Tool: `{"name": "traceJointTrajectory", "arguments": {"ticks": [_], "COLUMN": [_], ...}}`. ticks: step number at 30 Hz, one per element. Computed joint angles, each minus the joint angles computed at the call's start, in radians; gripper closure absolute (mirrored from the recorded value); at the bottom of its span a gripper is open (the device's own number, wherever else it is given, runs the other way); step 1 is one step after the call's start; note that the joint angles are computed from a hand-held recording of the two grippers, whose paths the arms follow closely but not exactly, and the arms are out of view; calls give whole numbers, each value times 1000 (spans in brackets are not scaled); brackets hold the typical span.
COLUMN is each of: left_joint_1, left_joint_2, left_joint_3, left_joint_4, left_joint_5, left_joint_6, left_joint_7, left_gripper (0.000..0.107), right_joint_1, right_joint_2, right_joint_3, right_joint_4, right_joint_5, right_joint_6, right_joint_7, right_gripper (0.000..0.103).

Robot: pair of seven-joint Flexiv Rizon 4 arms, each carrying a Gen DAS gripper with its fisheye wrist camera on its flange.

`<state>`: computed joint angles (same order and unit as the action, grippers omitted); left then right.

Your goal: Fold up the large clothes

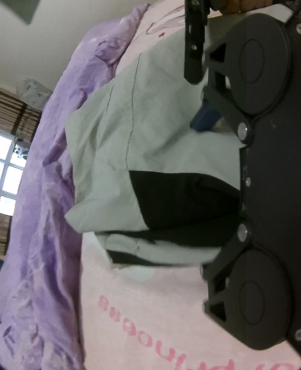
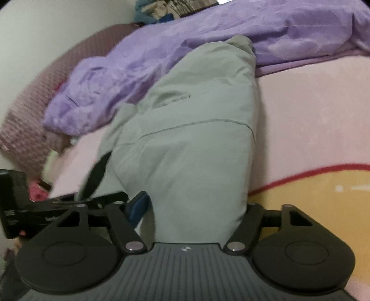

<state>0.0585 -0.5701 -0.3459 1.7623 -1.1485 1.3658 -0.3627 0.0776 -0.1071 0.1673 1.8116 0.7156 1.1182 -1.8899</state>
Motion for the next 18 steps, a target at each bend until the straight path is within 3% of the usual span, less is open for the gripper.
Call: {"name": "traceJointTrajectory", "arguments": {"ticks": [3, 4, 5, 9, 10, 13, 18], "left_joint_1": [-11, 4, 16, 1, -2, -18, -81], "left_joint_2": [26, 40, 50, 77, 91, 144, 200], "left_joint_3": [-18, -26, -35, 14, 9, 7, 42], "left_joint_4": [20, 23, 24, 30, 42, 75, 87], "left_joint_5": [-49, -68, -105, -157, -196, -342, -421], "left_joint_6": [91, 68, 51, -28, -21, -40, -82], "left_joint_7": [61, 57, 70, 38, 72, 207, 251], "left_gripper": [71, 79, 83, 90, 91, 91, 91], "right_joint_1": [34, 42, 52, 92, 98, 114, 119], "right_joint_2": [33, 48, 67, 116, 132, 184, 267], "right_joint_3": [2, 4, 7, 7, 5, -22, -60], "right_joint_4": [51, 62, 75, 130, 140, 148, 178], "right_joint_5": [-121, -148, -174, -329, -343, -271, -303], "right_joint_6": [69, 86, 107, 160, 156, 132, 110], "right_joint_7": [78, 92, 101, 183, 196, 147, 165], "right_gripper": [59, 68, 72, 73, 73, 74, 74]}}
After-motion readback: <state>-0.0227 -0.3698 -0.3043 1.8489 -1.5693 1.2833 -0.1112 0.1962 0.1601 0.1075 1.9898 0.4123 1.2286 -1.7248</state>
